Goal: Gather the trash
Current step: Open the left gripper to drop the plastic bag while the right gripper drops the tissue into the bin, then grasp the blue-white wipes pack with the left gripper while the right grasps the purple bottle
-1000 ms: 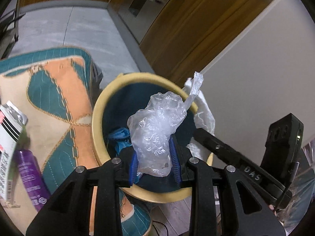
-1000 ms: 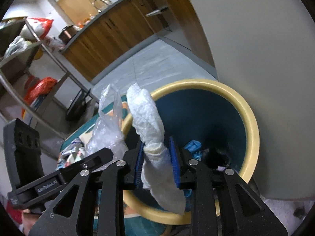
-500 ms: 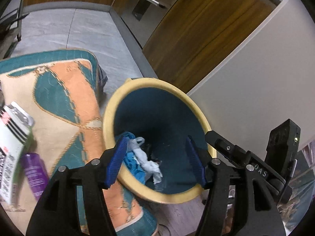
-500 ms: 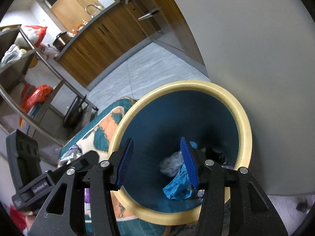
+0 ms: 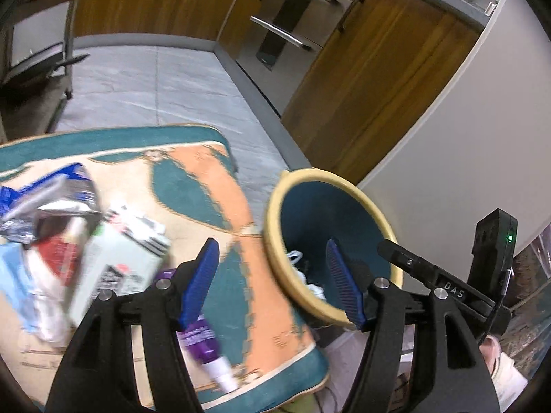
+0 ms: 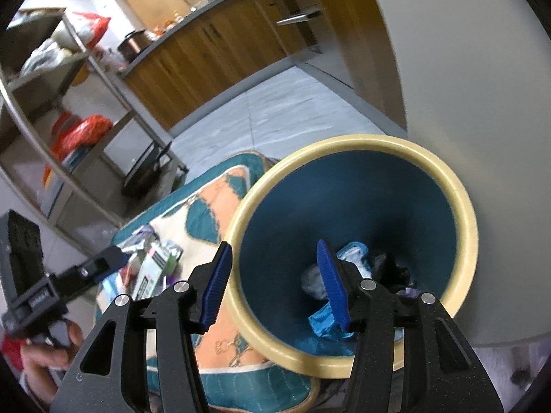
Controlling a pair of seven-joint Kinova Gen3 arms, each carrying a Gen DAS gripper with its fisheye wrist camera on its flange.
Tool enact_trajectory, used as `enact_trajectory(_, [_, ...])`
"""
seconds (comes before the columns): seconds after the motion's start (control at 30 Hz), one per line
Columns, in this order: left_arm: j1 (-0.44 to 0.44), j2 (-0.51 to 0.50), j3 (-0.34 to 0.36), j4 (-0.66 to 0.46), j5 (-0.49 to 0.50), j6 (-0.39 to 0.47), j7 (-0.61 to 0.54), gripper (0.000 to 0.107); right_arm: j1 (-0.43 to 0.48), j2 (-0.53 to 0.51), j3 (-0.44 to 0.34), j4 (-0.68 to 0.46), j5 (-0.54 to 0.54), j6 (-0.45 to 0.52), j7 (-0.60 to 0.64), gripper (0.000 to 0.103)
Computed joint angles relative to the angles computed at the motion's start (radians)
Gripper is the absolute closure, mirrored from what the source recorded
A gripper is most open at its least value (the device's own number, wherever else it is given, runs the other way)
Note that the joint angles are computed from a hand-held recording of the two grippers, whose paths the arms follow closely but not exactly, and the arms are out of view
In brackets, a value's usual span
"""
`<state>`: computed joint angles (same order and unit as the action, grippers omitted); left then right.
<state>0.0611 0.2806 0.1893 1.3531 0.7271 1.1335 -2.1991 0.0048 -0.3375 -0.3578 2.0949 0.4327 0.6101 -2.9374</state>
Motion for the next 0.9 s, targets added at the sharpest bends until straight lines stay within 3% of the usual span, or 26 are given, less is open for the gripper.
enact_trajectory(0.2, [-0.058,-0.023,-0.041,-0.004,-0.031,-0.001,-0.041,0.044,-0.033,0.037,-0.021,-0.041,0.019,0.012,0.014,0.05])
enact_trajectory(0.5, [-0.096,-0.009,-0.09,-0.048,-0.201,-0.084,-0.031,0.044,-0.163,0.138,-0.003,-0.117,0.061,0.054,0.042,0.05])
enact_trajectory(0.73, [-0.059,0.05,-0.092,-0.103,-0.39,-0.109,0.018,0.044,-0.275,0.214,0.041,-0.165,0.073,0.063,0.06,0.05])
enact_trajectory(0.9, [-0.001,0.077,-0.091,-0.094,-0.508,-0.172,0.035,0.048,-0.349,0.286,0.084,-0.221,0.064,0.072,0.104,0.05])
